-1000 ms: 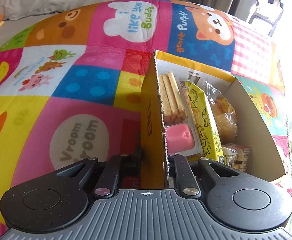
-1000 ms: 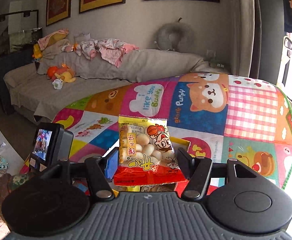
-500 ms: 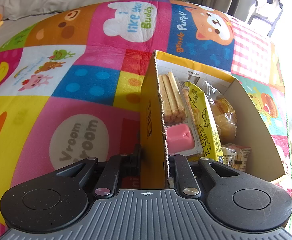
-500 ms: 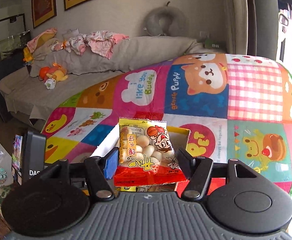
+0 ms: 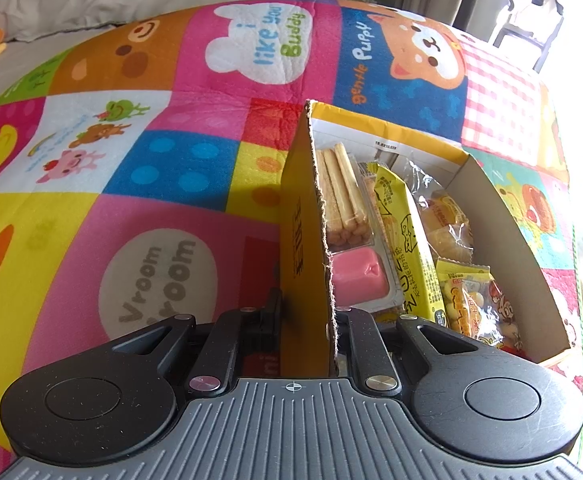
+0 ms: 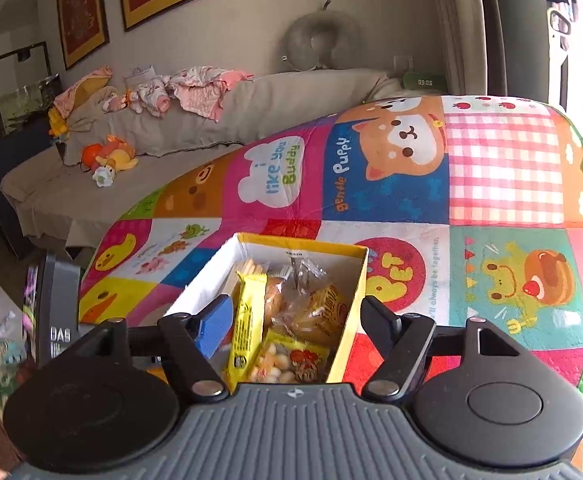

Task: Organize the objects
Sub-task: 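Lower the candy bag into the yellow box and open the right gripper, then set the yellow box down on the mat with the left gripper while withdrawing the right gripper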

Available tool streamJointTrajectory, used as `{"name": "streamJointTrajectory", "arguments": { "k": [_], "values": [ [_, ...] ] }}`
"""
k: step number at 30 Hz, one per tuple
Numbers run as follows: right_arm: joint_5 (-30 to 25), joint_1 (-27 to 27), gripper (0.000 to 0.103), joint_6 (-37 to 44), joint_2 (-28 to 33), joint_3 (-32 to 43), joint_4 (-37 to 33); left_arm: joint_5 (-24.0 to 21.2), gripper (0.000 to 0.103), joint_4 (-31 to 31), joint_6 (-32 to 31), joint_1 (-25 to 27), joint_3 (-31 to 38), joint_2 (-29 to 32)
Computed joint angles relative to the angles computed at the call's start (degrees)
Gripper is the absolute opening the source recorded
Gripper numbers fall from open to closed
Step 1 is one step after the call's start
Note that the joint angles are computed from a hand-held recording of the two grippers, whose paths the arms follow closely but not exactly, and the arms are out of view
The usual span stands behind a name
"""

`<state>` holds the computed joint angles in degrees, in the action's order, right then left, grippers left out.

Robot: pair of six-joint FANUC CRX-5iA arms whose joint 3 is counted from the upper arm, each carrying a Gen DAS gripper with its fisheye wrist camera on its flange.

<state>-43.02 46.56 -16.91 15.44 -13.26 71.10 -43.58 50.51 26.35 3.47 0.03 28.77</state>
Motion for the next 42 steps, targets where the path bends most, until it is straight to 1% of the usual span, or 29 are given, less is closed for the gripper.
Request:
{"name": "streamJointTrajectory", "arguments": {
  "k": [2, 5, 6, 9, 10, 12, 13, 14, 15, 16, 17, 18, 19, 20, 21, 23, 25, 27, 29, 31, 33, 34, 35, 37, 38, 39, 41, 42],
  "values": [
    [-0.1, 1.1, 0.071, 1.8, -0.7, -1.7, 0.1, 0.0, 0.015, -0.2, 0.4, 0.0, 0.0, 0.0],
    [-0.6, 3.3, 0.066, 6.1, -1.0, -4.0, -0.3, 0.3, 0.015, -1.1, 1.6, -0.2, 0.2, -0.2],
    [-0.3, 3.7, 0.063, 7.0, -0.9, -4.4, -0.7, 0.4, 0.015, -1.9, 2.5, -0.4, 0.5, -0.2],
    [-0.5, 4.0, 0.061, 8.1, 1.1, -3.8, -3.0, -1.1, 0.015, -4.0, 4.4, -1.2, 2.8, 0.8],
    [-1.2, 3.7, 0.061, 7.5, 2.1, -3.2, -3.3, -1.6, 0.015, -4.6, 4.8, -1.8, 3.8, 1.3],
    [-2.1, 2.5, 0.061, 5.2, 3.5, -2.3, -3.9, -1.3, 0.015, -6.1, 5.8, -3.4, 6.2, 2.7],
    [-0.1, 1.2, 0.061, 3.0, 3.2, -3.1, -3.4, -0.4, 0.015, -6.3, 5.9, -4.4, 7.5, 3.7],
    [-0.3, 0.5, 0.061, 1.1, 3.5, -3.1, -2.6, 0.2, 0.015, -6.2, 5.8, -5.3, 9.2, 5.1],
    [-1.7, -0.1, 0.061, 0.2, 4.3, -2.6, -2.2, 0.4, 0.015, -6.5, 6.4, -5.9, 11.2, 6.5],
    [-3.2, -0.4, 0.061, 0.0, 5.1, -1.9, -1.7, 0.2, 0.016, -7.9, 8.1, -6.5, 14.1, 8.2],
    [-5.0, -0.9, 0.061, -0.2, 6.3, -0.9, -1.1, 0.7, 0.022, -10.1, 10.0, -7.0, 16.5, 9.5],
    [-6.1, -1.6, 0.061, -0.3, 7.1, 0.0, -1.1, 2.2, 0.026, -12.0, 11.1, -7.5, 18.2, 10.4],
    [-6.2, -2.3, 0.061, -0.6, 7.7, 0.7, -1.2, 4.5, 0.038, -12.8, 11.3, -7.9, 18.6, 10.8],
    [-6.1, -2.8, 0.061, -0.9, 8.2, 1.2, -1.2, 6.4, 0.044, -12.3, 10.7, -8.0, 18.7, 11.3],
    [-5.8, -3.4, 0.061, -1.0, 8.7, 1.7, -1.0, 7.2, 0.044, -10.9, 9.7, -7.9, 18.7, 11.8],
    [-5.1, -4.2, 0.061, -1.1, 9.3, 2.0, -0.6, 6.9, 0.044, -9.3, 9.2, -7.4, 19.4, 12.7],
    [-6.1, -4.5, 0.061, -0.7, 10.4, 3.1, -0.8, 7.4, 0.044, -8.7, 8.9, -7.2, 19.4, 12.9],
    [-6.8, -4.7, 0.061, -0.4, 11.1, 3.6, -1.2, 8.5, 0.044, -9.5, 9.0, -7.5, 19.8, 13.1],
    [-5.9, -5.3, 0.061, -1.2, 11.3, 3.9, -1.7, 10.8, 0.044, -10.0, 7.8, -8.2, 19.9, 13.3],
    [-5.5, -5.7, 0.061, -1.1, 11.7, 4.3, -2.1, 11.8, 0.044, -10.8, 7.7, -8.6, 20.9, 13.9],
    [-6.9, -5.3, 0.061, -0.9, 12.3, 4.9, -2.6, 10.4, 0.044, -12.0, 10.0, -8.5, 22.8, 14.8],
    [-7.1, -5.2, 0.061, -1.2, 12.2, 4.7, -2.6, 9.8, 0.044, -11.5, 10.5, -8.3, 22.6, 14.6],
    [-6.8, -5.1, 0.062, -1.9, 11.7, 4.2, -2.7, 9.5, 0.044, -10.4, 10.5, -8.0, 22.0, 14.2],
    [-6.2, -4.7, 0.068, -3.5, 10.2, 2.6, -3.5, 10.4, 0.044, -8.0, 9.2, -7.8, 19.6, 12.7],
    [-6.3, -4.3, 0.079, -4.4, 9.6, 1.9, -3.8, 11.6, 0.044, -6.6, 7.5, -7.8, 17.6, 11.5],
    [-6.4, -3.8, 0.087, -6.0, 8.8, 0.7, -3.6, 13.1, 0.044, -4.7, 4.9, -8.0, 15.5, 10.2],
    [-6.9, -2.5, 0.089, -8.8, 7.4, -1.5, -3.5, 15.5, 0.043, -0.3, -1.4, -8.4, 12.0, 8.3],
    [-6.8, -2.0, 0.091, -9.2, 6.8, -2.3, -3.9, 15.8, 0.044, 0.9, -3.0, -8.3, 11.0, 7.5]
  ]
}}
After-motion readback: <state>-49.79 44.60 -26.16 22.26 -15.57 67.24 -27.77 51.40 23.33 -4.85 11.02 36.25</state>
